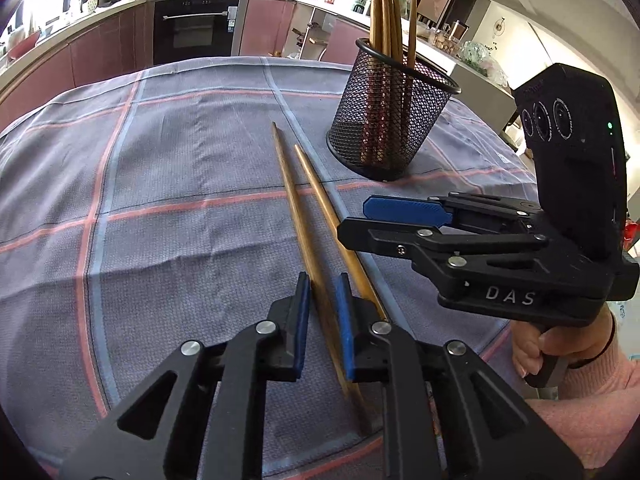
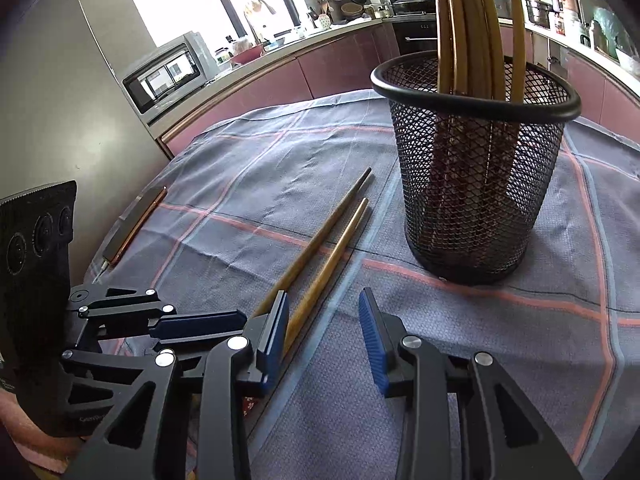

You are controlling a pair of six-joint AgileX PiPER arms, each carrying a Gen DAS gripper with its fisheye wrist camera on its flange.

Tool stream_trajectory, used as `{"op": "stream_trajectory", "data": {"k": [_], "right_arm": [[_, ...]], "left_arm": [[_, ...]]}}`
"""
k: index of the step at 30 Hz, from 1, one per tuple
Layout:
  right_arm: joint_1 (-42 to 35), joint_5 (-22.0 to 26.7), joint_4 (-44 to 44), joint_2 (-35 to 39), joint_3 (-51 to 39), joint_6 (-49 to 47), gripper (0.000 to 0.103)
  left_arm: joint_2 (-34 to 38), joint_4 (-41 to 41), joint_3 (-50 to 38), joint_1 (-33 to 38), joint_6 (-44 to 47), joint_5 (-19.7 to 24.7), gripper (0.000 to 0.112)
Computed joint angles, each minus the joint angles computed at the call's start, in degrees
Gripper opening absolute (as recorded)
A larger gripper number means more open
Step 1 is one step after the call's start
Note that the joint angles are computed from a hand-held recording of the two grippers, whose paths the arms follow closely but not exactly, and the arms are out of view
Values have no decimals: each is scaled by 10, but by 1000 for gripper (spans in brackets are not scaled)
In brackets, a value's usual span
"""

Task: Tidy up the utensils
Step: 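Close the left gripper on a chopstick while the right gripper grasps the other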

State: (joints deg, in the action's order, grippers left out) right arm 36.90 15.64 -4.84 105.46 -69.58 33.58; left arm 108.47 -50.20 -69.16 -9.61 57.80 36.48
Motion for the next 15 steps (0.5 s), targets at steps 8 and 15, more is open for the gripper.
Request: {"op": "stream_trajectory", "data": {"k": [8, 15], "right_arm": [[26, 64, -150, 31, -56, 119, 30], [18, 84, -134, 30, -63, 84, 17]], "left_arm": [[-14, 10, 17, -7, -17, -5, 14], [-9, 2, 8, -1, -4, 17, 14]]}}
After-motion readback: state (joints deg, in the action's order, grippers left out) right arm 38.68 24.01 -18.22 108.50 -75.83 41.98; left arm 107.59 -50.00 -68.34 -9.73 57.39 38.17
